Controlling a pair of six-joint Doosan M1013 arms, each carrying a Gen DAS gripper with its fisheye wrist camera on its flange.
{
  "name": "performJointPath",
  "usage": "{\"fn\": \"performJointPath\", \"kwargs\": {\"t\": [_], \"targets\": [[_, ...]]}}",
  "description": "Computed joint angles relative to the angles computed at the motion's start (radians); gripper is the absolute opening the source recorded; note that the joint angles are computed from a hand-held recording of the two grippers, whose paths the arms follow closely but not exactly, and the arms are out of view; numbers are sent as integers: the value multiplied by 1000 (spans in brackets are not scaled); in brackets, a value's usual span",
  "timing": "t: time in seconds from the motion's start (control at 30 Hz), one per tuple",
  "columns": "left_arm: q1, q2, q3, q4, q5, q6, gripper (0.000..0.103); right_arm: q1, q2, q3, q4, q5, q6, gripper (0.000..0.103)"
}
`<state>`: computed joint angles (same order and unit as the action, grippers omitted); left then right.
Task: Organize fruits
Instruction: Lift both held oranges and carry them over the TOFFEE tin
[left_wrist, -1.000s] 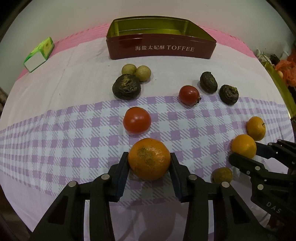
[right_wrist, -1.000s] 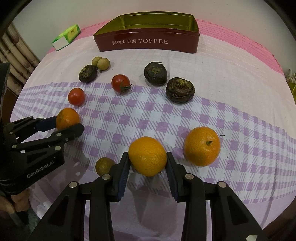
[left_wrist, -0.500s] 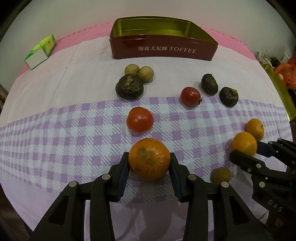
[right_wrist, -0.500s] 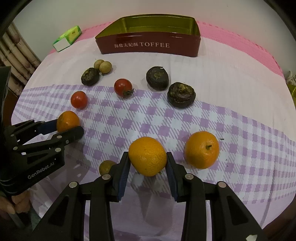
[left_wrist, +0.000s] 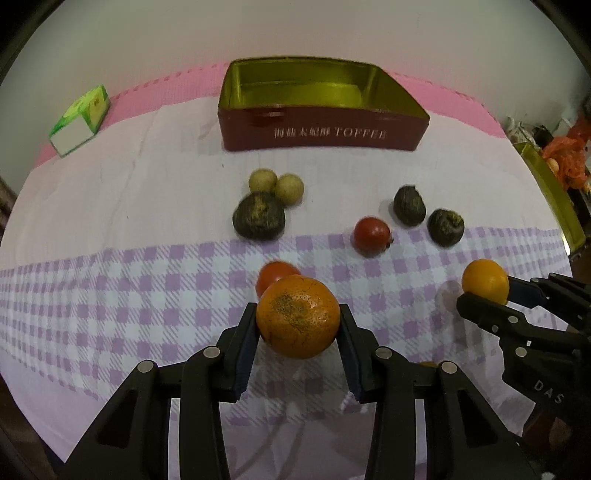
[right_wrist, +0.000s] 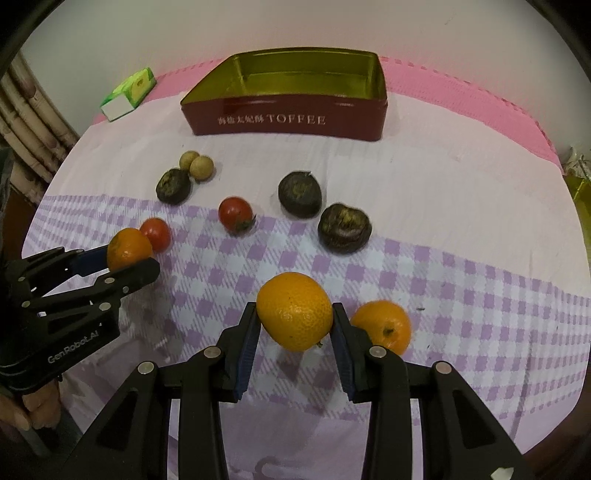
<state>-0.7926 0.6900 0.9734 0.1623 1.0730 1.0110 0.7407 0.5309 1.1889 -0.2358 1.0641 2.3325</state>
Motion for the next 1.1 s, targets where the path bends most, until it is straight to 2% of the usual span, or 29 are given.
{"fn": "performJointPath", "kwargs": {"t": [0.43,0.6,0.9,1.03,1.1], "targets": [[32,-3,-27,55,-73,-24,42,-24,15,-54,-51,0,5,35],[53,31,-101,81,-50,-35,42,-39,36,-108,-86,1,-1,35],[87,140,-314,83,4,10,42,-73,100,-236,-119,20,-26,35],[98,214,-448,69,58,43,42,-89,138,-298,-135,36,-64,35],[101,257,-524,58,111,64,42,-98,160,-331,-129,50,-89,35]]}}
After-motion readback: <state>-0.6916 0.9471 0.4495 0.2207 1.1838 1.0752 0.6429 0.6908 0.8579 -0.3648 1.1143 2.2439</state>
